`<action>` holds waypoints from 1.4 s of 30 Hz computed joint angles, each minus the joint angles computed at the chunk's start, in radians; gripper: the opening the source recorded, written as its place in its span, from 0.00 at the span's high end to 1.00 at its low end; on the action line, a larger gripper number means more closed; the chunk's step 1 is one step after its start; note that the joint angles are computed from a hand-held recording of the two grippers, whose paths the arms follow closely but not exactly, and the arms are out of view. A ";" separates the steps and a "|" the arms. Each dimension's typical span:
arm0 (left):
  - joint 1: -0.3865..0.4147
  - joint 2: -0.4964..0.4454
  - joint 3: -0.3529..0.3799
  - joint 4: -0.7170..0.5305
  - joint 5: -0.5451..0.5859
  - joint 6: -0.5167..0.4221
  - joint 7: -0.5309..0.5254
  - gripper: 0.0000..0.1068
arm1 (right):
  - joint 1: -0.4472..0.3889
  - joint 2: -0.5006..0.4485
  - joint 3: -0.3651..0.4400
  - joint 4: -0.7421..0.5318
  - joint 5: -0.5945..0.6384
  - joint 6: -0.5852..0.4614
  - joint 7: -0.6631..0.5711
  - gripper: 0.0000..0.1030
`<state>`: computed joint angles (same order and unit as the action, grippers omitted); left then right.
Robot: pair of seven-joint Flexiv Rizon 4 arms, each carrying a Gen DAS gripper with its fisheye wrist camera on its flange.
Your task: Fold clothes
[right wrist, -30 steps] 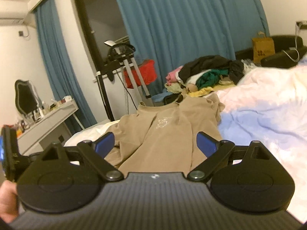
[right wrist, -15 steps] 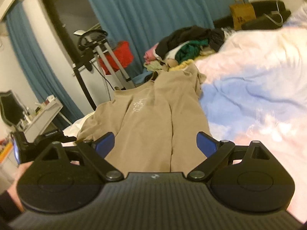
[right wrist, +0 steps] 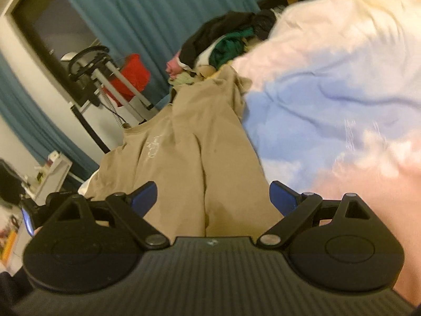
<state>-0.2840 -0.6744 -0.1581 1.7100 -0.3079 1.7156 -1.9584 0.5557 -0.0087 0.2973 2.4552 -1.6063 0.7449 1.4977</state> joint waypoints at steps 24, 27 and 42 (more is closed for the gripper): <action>-0.142 0.047 0.299 -0.063 0.076 -0.196 0.333 0.45 | 0.044 -0.058 -0.004 -0.067 0.069 -0.090 -0.226 0.09; 0.041 0.228 0.061 0.181 0.012 -0.232 0.463 0.45 | 0.040 -0.058 -0.006 -0.070 0.033 -0.070 -0.201 0.09; 0.433 0.780 -0.464 0.779 -0.524 -0.583 0.897 0.76 | 0.166 -0.019 0.092 -0.097 0.216 -0.249 -0.299 0.09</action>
<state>0.1495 0.1058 -0.6221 2.4894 -0.8322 1.1324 -1.0614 0.7221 -0.0278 0.3898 2.3577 -1.3906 0.4960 1.1992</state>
